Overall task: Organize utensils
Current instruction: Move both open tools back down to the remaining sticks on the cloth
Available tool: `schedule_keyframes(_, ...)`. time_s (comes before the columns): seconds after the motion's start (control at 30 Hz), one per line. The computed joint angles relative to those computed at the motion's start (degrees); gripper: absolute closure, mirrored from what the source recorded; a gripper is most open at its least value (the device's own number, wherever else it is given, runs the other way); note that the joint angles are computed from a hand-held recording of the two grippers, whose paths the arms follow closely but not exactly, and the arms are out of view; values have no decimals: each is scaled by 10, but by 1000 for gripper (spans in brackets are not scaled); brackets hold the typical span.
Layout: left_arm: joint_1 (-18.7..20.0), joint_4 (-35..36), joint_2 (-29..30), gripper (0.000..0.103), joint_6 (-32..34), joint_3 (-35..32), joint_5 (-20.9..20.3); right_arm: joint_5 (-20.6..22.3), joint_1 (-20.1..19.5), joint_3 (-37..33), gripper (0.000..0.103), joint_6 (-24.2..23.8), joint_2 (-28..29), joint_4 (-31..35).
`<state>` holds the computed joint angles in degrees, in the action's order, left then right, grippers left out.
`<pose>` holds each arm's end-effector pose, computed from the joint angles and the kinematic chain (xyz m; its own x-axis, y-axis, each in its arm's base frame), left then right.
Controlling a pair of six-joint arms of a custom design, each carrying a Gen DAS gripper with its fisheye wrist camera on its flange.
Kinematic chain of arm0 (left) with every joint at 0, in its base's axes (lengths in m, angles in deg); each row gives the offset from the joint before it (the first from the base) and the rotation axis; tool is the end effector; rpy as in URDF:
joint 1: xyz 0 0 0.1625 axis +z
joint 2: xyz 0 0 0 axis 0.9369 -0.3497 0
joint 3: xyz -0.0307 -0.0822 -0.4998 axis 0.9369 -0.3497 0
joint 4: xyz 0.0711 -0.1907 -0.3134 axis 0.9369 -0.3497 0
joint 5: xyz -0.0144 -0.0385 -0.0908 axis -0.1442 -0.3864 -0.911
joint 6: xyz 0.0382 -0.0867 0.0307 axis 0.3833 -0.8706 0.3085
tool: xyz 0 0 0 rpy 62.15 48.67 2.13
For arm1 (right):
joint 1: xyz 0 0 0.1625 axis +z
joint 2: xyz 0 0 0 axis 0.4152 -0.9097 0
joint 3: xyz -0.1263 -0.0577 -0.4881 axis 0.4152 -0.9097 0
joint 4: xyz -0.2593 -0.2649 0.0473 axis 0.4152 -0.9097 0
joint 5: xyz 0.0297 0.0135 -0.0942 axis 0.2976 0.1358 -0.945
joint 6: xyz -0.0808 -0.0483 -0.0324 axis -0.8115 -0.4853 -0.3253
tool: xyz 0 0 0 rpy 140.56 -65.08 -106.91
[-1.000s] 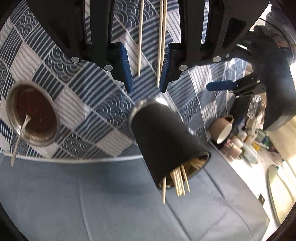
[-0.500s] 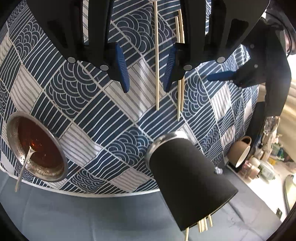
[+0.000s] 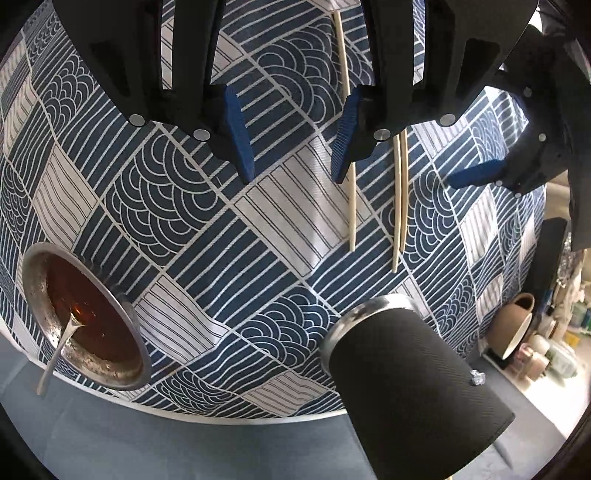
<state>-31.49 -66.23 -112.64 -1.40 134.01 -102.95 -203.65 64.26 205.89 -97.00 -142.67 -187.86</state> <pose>-0.2926 -0.4715 -0.0232 -0.7132 0.2699 -0.6470 0.3860 0.9216 -0.0410 0.0736 -0.5046 0.2907 -0.7904 -0.2788 0.5455 -0.3548 0.9342 -0.0366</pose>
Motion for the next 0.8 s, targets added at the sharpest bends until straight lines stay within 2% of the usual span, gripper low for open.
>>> schedule_keyframes(0.3, -5, 23, 5, 19, -28, -6, 10, -11, 17, -2, 60, -11, 9, 18)
schedule_keyframes(0.43, 0, 50, -9, 21, -96, -5, -3, -37, 31, -5, 60, -18, 26, 20)
schedule_keyframes(0.53, -3, 64, -10, 21, -108, -8, 3, -64, 38, -5, 60, -16, 40, 8)
schedule_keyframes(0.6, -9, 104, 0, 21, -125, -27, 14, -81, 40, -7, 60, -12, 47, 8)
schedule_keyframes(0.73, -15, 95, 5, 30, -114, -28, 13, -98, 39, -11, 60, -7, 57, 7)
schedule_keyframes(0.8, -19, 86, 0, 38, -102, -19, 12, -101, 40, -13, 59, -7, 60, 9)
